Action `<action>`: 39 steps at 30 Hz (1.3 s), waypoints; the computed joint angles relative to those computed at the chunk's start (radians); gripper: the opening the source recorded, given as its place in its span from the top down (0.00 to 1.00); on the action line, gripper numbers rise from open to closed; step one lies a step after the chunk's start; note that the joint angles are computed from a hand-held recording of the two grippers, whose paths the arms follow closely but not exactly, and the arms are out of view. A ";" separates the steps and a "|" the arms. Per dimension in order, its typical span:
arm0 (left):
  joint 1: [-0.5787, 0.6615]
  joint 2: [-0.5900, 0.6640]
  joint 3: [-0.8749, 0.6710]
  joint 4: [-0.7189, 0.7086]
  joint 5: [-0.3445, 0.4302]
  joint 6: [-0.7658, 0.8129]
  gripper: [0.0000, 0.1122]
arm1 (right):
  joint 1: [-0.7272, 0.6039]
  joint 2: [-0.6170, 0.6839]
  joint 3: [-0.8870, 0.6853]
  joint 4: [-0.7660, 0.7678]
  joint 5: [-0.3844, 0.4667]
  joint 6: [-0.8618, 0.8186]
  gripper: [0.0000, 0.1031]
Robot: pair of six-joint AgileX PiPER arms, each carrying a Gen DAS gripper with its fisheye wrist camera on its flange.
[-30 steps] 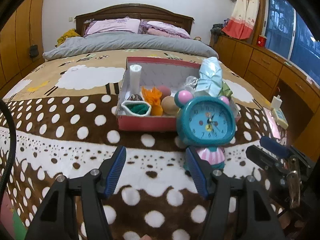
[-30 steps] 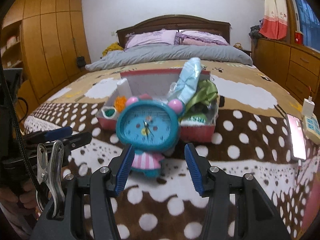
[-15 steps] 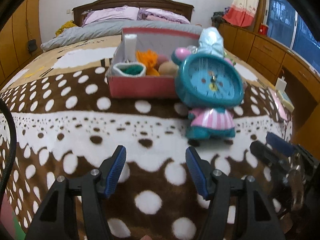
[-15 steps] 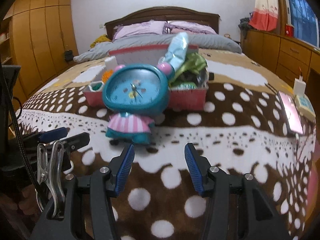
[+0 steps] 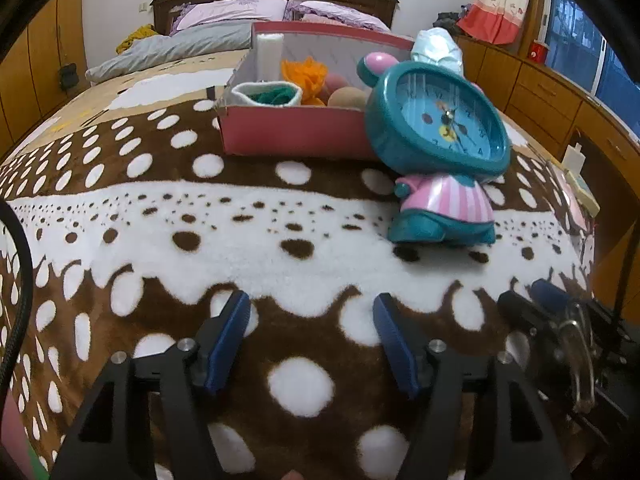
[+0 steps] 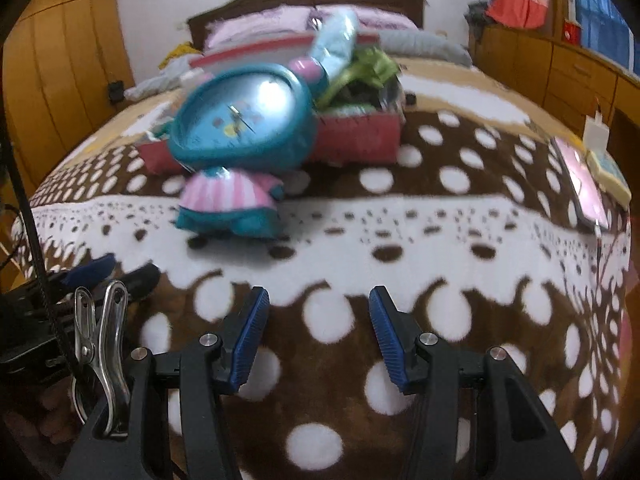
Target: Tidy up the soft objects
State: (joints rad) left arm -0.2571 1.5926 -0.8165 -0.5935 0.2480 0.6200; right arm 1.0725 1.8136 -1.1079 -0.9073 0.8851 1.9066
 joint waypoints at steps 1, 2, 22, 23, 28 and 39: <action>0.000 0.000 0.003 -0.003 -0.003 0.003 0.39 | -0.005 -0.003 0.013 -0.002 -0.017 0.011 0.48; -0.001 0.000 0.006 -0.009 -0.007 0.009 0.39 | -0.007 -0.006 0.021 -0.005 -0.024 0.019 0.48; -0.017 -0.001 0.035 -0.018 -0.042 0.015 0.33 | -0.016 0.015 -0.007 0.030 -0.012 -0.032 0.48; -0.019 -0.001 0.035 -0.004 -0.043 0.001 0.33 | -0.016 0.015 -0.007 0.030 -0.012 -0.032 0.48; -0.026 0.001 0.034 0.025 -0.051 -0.030 0.32 | -0.016 0.016 -0.008 0.030 -0.012 -0.031 0.47; -0.028 0.004 0.041 -0.013 -0.065 0.007 0.31 | -0.020 0.014 0.001 0.022 -0.023 -0.022 0.47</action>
